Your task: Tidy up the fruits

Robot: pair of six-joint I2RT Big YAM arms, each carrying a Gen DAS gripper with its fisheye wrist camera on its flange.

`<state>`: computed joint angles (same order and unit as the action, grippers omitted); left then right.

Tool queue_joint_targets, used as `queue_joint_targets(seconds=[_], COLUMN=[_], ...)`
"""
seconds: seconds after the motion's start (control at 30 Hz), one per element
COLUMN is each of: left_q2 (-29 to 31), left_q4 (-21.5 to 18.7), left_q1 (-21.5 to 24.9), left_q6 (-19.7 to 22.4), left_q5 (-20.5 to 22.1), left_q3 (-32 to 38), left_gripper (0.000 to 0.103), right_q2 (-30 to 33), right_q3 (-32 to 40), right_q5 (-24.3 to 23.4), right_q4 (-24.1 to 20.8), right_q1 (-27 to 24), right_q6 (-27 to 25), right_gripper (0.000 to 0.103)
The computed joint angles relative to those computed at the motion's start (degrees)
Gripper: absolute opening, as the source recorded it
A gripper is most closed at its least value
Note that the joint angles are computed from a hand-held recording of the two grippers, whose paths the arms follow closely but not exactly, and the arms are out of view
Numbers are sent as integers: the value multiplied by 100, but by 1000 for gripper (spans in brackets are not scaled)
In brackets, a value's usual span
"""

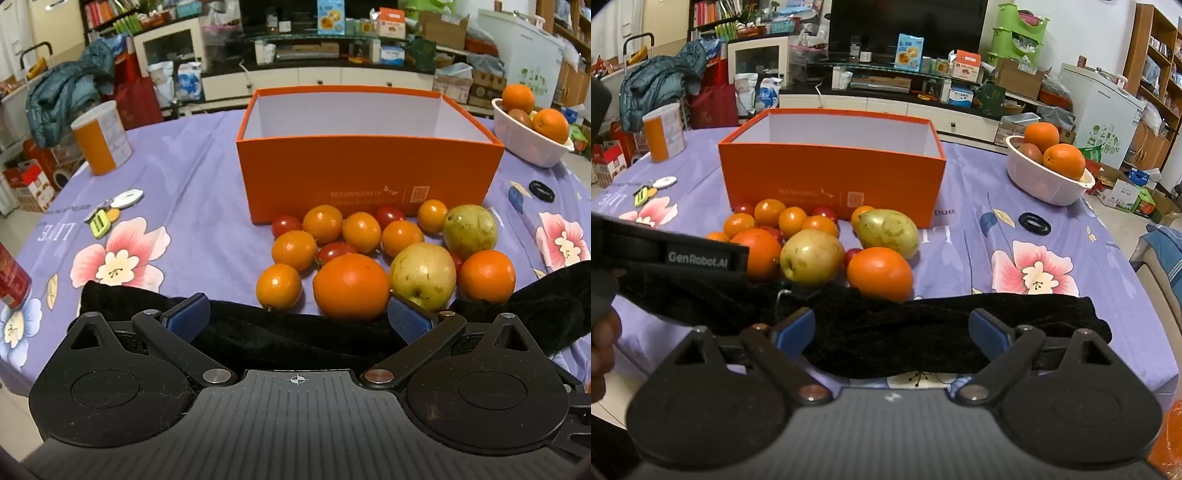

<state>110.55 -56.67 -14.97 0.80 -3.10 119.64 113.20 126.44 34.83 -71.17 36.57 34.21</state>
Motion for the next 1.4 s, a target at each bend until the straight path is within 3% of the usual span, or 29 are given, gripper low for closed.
queue_joint_targets(seconds=[0.33, 0.43, 0.53, 0.6, 0.7, 0.8, 0.93, 0.97, 1.1, 1.23, 1.3, 1.4], left_q2=[31, -41, -154, -171, -111, -164, -293, -271, -46, 272, 255, 395], left_q4=[-90, 75, 531, 588, 456, 577, 895, 910, 886, 772, 924, 638], left_q1=[-19, 3, 120, 190, 362, 540, 590, 571, 531, 551, 608, 633], left_q6=[29, 66, 101, 38, -251, -624, -636, -603, -610, -804, -864, -686], left_q5=[-28, -93, -313, -446, -167, 232, 265, 213, 323, 992, 1299, 1369], left_q3=[47, -50, -249, -244, -73, -125, -188, -103, 434, 851, 615, 657], left_gripper=[79, 79, 79, 79, 79, 79, 79, 79, 79, 79, 79, 79], right_q2=[-25, -194, -468, -747, -978, -1151, -1582, -1636, -1637, -1530, -1361, -1232], right_q3=[6, -240, -762, -1241, -1635, -1935, -2760, -2836, -2672, -2528, -2339, -2486], right_q5=[49, 64, 353, 671, 1060, 1319, 1372, 1320, 1090, 338, 213, -119], right_q4=[5, 337, 1085, 1797, 2582, 3312, 5277, 5519, 5687, 5825, 5301, 4823], right_q1=[-6, -23, 25, 56, 122, 137, 80, 39, -220, -583, -663, -732], right_q6=[-45, -165, -379, -665, -1264, -1937, -3134, -3283, -3162, -2428, -2007, -1346], right_gripper=[91, 91, 91, 91, 91, 91, 91, 91, 91, 91, 91, 91])
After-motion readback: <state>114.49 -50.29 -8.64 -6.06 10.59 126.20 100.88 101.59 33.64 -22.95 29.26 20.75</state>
